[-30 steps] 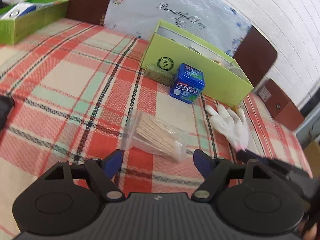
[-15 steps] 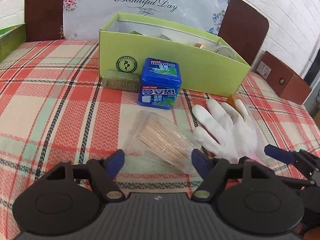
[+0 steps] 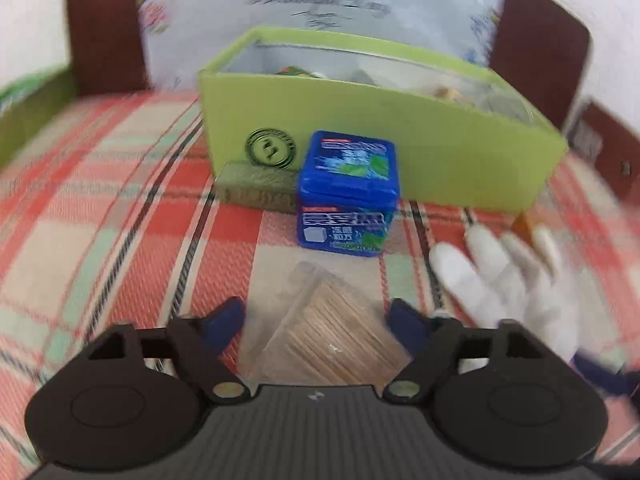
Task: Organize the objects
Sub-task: 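Grasp the toothpick bag with the left tool while the right tool grasps the pink-white glove cuff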
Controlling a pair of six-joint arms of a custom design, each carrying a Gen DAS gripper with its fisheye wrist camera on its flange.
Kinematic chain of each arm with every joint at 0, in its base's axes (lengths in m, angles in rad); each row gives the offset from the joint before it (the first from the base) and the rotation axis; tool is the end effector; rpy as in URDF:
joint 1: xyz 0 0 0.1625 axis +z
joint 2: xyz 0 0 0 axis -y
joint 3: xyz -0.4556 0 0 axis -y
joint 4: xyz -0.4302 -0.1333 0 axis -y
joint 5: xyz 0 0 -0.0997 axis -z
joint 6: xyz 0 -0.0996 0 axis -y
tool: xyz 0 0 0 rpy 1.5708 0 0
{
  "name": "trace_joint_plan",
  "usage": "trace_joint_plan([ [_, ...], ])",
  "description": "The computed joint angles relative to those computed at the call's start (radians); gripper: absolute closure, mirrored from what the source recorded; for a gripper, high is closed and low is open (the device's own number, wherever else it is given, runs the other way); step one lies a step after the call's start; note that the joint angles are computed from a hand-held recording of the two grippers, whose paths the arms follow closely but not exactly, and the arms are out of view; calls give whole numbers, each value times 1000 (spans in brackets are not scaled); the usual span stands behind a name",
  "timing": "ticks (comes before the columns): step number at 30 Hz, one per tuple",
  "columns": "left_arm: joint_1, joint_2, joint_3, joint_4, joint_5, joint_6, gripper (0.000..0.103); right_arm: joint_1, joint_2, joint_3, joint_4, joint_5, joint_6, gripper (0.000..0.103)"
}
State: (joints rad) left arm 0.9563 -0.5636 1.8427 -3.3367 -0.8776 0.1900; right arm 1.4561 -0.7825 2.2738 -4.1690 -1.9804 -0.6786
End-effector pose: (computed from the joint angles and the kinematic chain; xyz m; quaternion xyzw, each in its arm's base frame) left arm -0.2039 -0.6306 -0.0272 0.2820 0.8720 -0.2910 0.2745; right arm 0.0377 -0.4911 0.1032 0.1291 -0.8298 0.4078 0.3584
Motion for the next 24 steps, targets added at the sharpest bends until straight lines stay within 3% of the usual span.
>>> trace_joint_plan([
  [1,9,-12,16,-18,-49,43,53,-3,-2,-2,7,1,3,32],
  [2,17,-32,30,-5,-88,56,58,-6,-4,-1,11,8,7,35],
  [4,37,-83,57,57,-160,69,68,-14,-6,9,7,36,1,59],
  [5,43,-107,70,87,-177,76,69,-16,-8,17,7,52,-5,79],
  [6,46,-129,85,106,-182,90,69,-13,-11,24,12,57,-8,86],
  [8,48,-170,119,115,-185,93,68,-3,-24,42,35,61,-9,86],
  [10,46,-211,163,77,-180,63,50,4,-33,60,49,70,-16,85],
  [12,40,-251,212,36,-182,36,32,13,-36,68,53,64,-22,79],
  [13,37,-270,228,49,-182,1,30,16,-37,69,55,61,-24,75],
  [15,35,-304,245,114,-198,-89,30,23,-26,61,29,50,-40,56],
  [20,33,-267,217,193,-166,-291,29,31,-17,41,21,40,-27,55],
  [23,27,-201,204,67,-132,-198,34,32,-9,42,14,32,-19,55],
  [24,21,-185,200,44,-111,-147,45,31,-7,44,11,30,-20,55],
])
